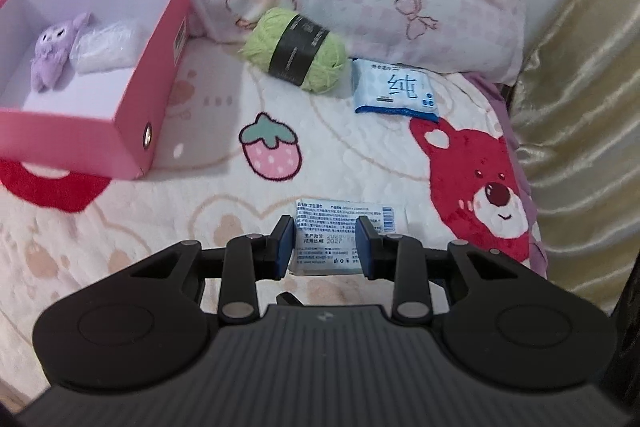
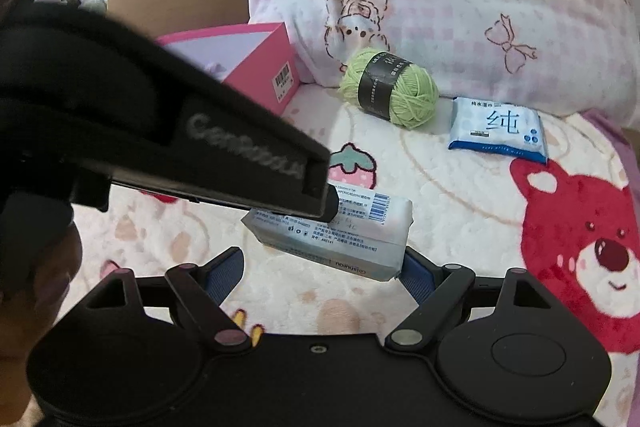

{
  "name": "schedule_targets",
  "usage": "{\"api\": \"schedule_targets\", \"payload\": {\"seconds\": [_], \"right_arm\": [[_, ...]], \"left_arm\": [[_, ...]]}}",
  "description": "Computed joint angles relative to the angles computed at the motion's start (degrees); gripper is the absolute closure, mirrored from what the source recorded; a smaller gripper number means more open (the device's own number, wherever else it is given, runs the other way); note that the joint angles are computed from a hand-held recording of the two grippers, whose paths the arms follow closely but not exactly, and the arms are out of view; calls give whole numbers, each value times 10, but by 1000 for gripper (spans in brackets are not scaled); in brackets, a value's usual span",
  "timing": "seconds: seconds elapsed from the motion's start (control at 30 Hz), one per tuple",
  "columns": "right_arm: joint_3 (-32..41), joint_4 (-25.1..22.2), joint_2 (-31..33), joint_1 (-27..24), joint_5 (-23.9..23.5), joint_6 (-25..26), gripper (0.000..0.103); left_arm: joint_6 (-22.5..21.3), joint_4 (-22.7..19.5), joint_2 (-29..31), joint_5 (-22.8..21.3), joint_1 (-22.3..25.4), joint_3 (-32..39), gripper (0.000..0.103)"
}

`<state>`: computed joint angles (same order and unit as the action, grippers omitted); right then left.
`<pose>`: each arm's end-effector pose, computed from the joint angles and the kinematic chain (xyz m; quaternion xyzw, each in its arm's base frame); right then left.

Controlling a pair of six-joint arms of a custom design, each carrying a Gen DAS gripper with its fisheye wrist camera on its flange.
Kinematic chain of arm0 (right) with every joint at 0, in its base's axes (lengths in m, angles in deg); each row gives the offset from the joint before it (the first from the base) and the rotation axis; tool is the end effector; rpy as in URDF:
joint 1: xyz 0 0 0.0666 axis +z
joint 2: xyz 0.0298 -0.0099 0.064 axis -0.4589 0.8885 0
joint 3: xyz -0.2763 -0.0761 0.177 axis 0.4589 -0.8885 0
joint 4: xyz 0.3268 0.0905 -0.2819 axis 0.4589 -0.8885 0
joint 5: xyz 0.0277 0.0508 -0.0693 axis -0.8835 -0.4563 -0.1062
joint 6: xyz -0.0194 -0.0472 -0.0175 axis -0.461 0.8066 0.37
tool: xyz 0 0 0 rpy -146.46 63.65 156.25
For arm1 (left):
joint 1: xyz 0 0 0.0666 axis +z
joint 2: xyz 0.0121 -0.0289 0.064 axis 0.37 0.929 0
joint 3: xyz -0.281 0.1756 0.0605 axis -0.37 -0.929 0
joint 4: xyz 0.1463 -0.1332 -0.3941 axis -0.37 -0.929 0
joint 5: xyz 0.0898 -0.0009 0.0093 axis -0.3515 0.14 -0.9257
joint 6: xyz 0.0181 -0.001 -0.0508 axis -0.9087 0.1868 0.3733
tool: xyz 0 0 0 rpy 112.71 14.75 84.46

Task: Organize objects
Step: 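Lift the soap box with the right gripper and carry it over the pink box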

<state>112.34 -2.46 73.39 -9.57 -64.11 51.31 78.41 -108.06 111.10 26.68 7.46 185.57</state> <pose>0.5920 0.1864 0.3585 0.0053 0.9312 0.0765 0.3563 0.6617 -0.1795 0.3964 0.0946 0.9412 -0.1976 0.2571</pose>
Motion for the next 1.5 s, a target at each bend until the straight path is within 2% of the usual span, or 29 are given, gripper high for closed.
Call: {"api": "schedule_targets", "payload": {"seconds": [0.17, 0.27, 0.33, 0.47, 0.73, 0.8, 0.93, 1.07, 1.17, 1.3, 1.5], "right_arm": [[8, -10, -10, 2, -1, -6, 16], [13, -10, -15, 0, -25, -11, 16], [19, -14, -14, 2, -24, -10, 16], [35, -24, -8, 9, -27, 2, 16], [104, -59, 26, 22, -28, 57, 17], [129, -70, 39, 25, -25, 68, 18], [168, -87, 58, 31, -32, 75, 20], [207, -101, 78, 45, -4, 93, 20], [234, -107, 92, 48, -7, 88, 22], [277, -114, 118, 54, -1, 88, 27], [405, -171, 200, 59, 3, 102, 38]], "left_arm": [[-4, -14, -6, 47, 17, 4, 73], [11, -18, -9, 69, 29, 2, 73], [22, -28, -3, 93, 40, 10, 73], [21, -37, -3, 110, 54, 19, 73], [-16, -65, 3, 123, 77, 59, 73], [-25, -63, 1, 119, 80, 64, 73], [-35, -25, -24, 85, 84, 39, 73], [-46, -23, -31, 85, 92, 43, 73], [-58, -34, -26, 90, 103, 60, 72], [-65, -51, -6, 108, 121, 98, 72], [-54, -53, 32, 118, 141, 154, 71]]}}
